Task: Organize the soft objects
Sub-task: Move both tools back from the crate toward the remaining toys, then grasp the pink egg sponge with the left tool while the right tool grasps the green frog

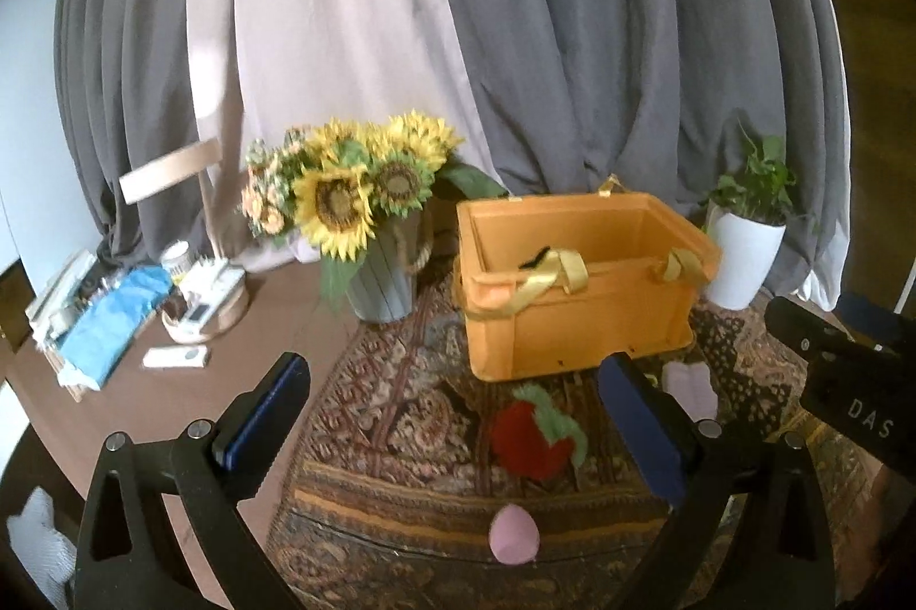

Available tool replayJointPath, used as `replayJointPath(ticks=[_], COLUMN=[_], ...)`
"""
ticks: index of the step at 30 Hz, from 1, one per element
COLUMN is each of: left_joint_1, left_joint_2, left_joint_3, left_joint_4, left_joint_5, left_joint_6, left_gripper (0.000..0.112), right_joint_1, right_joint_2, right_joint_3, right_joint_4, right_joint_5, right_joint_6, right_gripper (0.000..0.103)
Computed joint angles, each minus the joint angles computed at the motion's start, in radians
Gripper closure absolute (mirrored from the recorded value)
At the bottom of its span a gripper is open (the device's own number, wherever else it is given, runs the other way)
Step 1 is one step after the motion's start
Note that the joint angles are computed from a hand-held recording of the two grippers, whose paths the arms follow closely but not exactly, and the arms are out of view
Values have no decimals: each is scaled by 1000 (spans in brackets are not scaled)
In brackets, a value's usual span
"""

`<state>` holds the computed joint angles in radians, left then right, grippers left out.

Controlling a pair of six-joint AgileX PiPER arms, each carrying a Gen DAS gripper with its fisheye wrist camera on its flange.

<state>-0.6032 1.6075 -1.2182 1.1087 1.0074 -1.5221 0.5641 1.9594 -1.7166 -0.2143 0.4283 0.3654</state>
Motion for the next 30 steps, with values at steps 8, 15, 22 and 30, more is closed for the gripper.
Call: replayJointPath(ticks=[8,15,22,30], left_joint_1=[-28,-34,-36,-22], left_joint_2=[29,58,107,175], left_joint_3=[29,70,98,125], left_joint_4=[-50,-94,-101,-95], left_joint_5=[-25,-52,-68,-130], left_joint_6=[-29,-58,-94,-142], left_gripper=[9,9,9,10], right_joint_1=[-15,-4,12,3], right_joint_2=[-25,-30,1,74], right_joint_3=[102,179,227,243], right_joint_4=[53,-9,-75,-37], right_joint_5=[-4,-26,-48,-52], right_joint_6=[-44,-11,29,2], right_gripper=[24,24,24,24])
